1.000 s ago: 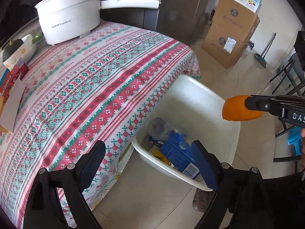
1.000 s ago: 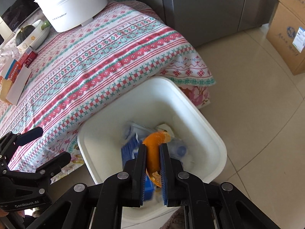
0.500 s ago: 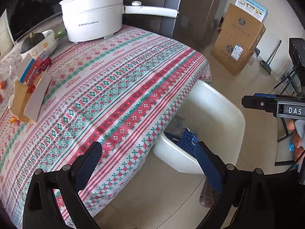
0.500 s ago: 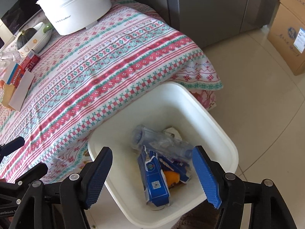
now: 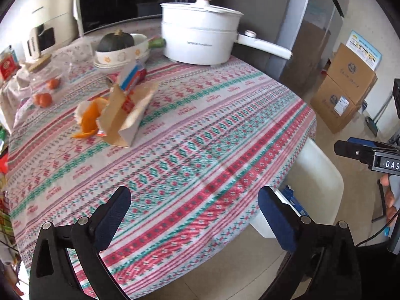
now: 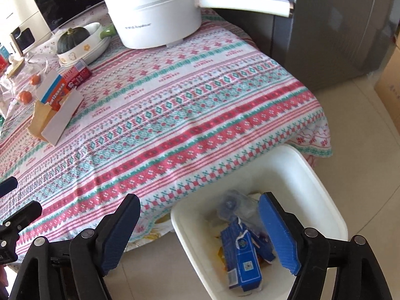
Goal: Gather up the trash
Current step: 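Move both open tools back over the table, then grasp the white-and-orange paper carton with the left tool while the right tool grasps the large orange peel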
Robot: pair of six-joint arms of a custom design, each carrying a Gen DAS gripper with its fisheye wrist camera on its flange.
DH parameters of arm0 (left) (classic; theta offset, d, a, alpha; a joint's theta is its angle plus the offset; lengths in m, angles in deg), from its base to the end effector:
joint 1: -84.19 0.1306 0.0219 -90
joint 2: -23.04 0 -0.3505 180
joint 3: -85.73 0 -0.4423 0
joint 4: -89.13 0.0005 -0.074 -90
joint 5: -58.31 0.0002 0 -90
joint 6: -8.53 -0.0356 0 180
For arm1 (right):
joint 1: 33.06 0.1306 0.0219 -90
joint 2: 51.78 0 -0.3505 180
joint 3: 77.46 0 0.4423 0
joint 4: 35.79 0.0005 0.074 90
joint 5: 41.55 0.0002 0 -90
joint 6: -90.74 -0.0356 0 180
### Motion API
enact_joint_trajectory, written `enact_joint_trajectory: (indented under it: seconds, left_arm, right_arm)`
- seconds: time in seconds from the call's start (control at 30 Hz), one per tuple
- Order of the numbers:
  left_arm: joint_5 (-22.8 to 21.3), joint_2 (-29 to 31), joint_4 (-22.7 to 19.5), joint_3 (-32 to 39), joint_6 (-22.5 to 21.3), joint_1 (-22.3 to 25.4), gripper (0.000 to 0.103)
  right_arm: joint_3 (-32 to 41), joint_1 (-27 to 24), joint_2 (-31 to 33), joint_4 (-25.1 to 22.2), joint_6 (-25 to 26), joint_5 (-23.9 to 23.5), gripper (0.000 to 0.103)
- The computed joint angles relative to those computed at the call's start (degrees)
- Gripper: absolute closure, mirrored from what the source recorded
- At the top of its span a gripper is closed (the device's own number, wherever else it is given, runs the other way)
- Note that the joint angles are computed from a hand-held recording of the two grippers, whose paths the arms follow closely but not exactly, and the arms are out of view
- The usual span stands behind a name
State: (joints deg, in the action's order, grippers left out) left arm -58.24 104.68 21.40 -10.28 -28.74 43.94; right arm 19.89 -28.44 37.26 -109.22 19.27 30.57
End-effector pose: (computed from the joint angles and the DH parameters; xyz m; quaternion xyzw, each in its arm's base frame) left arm 0.3586 -0.2834 0.3992 -0.1520 0.9399 0.0040 0.3056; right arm 0.4964 0.0506 0.4470 -0.2264 0.9383 0.1249 0.2296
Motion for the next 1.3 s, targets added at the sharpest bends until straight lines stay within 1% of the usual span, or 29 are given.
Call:
enact_joint_trajectory:
  seconds: [0.07,0.13,0.23,0.33,0.43,0.53,0.57,0.6,0.73,0.9,0.97,1.0,1.07,1.1,1.13,1.17,1.2,1.23,1.27,1.3]
  left_arm:
    - [-1.81,-2.09,-1.24,-1.68,1.55,0.89,0.0]
    - [-3.13,-3.59,-3.0,-2.77,2.22,2.12,0.0]
    - [-6.28,-5.43,-5.51,-3.94,1.98,3.8,0.0]
    - [-7.15,-7.08,-5.83,-5.28,-0.26,6.29,0.0]
    - [-6.81,-8.34,-4.07,-6.64,-3.42,8.83,0.0]
    - [-5.11,-6.68,-4.24,-5.78,-6.83,11.3,0.0]
    - [-5.37,-5.76,-4.67,-5.26,-7.33,11.76,0.0]
    - [-5.82,-5.33,-4.14,-5.26,-7.76,12.13,0.0]
    - [-3.97,-5.43,2.58,-7.07,-10.96,13.51,0.0]
    - [0.15,-1.45,6.52,-5.57,-15.22,14.39,0.007]
    - [0.55,0.72,6.75,-4.59,-15.97,14.73,0.015]
    - [0.58,1.73,6.67,-4.12,-16.35,14.95,0.017]
    - [-0.01,3.23,6.65,-3.53,-17.04,15.48,0.025]
    - [-0.14,3.63,6.85,-3.49,-17.28,15.74,0.028]
    - [-0.14,3.81,7.18,-3.62,-17.42,16.02,0.035]
    - [-0.01,3.8,7.55,-3.86,-17.4,16.34,0.047]
    - [0.44,3.58,7.97,-4.13,-17.28,16.69,0.055]
    - [1.06,3.13,8.51,-4.45,-16.84,17.01,0.066]
    - [1.37,2.4,9.19,-4.87,-16.13,17.25,0.072]
    - [1.54,1.59,9.89,-5.26,-15.29,17.37,0.075]
  right_arm:
    - [-0.01,1.52,-0.08,0.65,-0.69,-0.03,0.02]
    - [0.21,3.1,0.09,1.13,-1.56,0.02,0.019]
    - [0.75,5.36,0.65,1.82,-3.55,0.06,0.018]
    - [1.42,7.49,1.5,2.06,-4.76,-0.04,0.018]
    - [2.23,9.15,2.44,2.26,-5.37,0.22,0.018]
    - [2.85,10.26,3.26,3.07,-5.48,1.5,0.018]
    - [3.07,10.51,3.56,3.29,-5.37,2.13,0.018]
    - [3.33,10.72,3.94,3.49,-5.31,2.78,0.018]
    - [4.89,10.87,5.73,3.38,-5.85,3.78,0.018]
    - [6.24,10.95,7.36,2.7,-6.66,3.76,0.017]
    - [6.45,11.14,7.68,2.51,-6.57,3.98,0.017]
    - [6.45,11.2,7.74,2.42,-6.52,4.04,0.017]
    - [6.38,11.24,7.71,2.2,-6.53,3.87,0.018]
    - [6.41,11.15,7.76,2.05,-6.45,3.63,0.018]
    - [6.44,11.04,7.78,1.92,-6.5,3.44,0.018]
    - [6.45,10.91,7.8,1.76,-6.47,3.18,0.017]
    - [6.5,10.78,7.85,1.56,-6.23,2.97,0.017]
    - [6.53,10.7,7.88,1.5,-5.91,3.02,0.018]
    - [6.45,10.63,7.83,1.64,-5.59,3.4,0.018]
    - [6.36,10.57,7.8,1.87,-5.23,3.86,0.018]
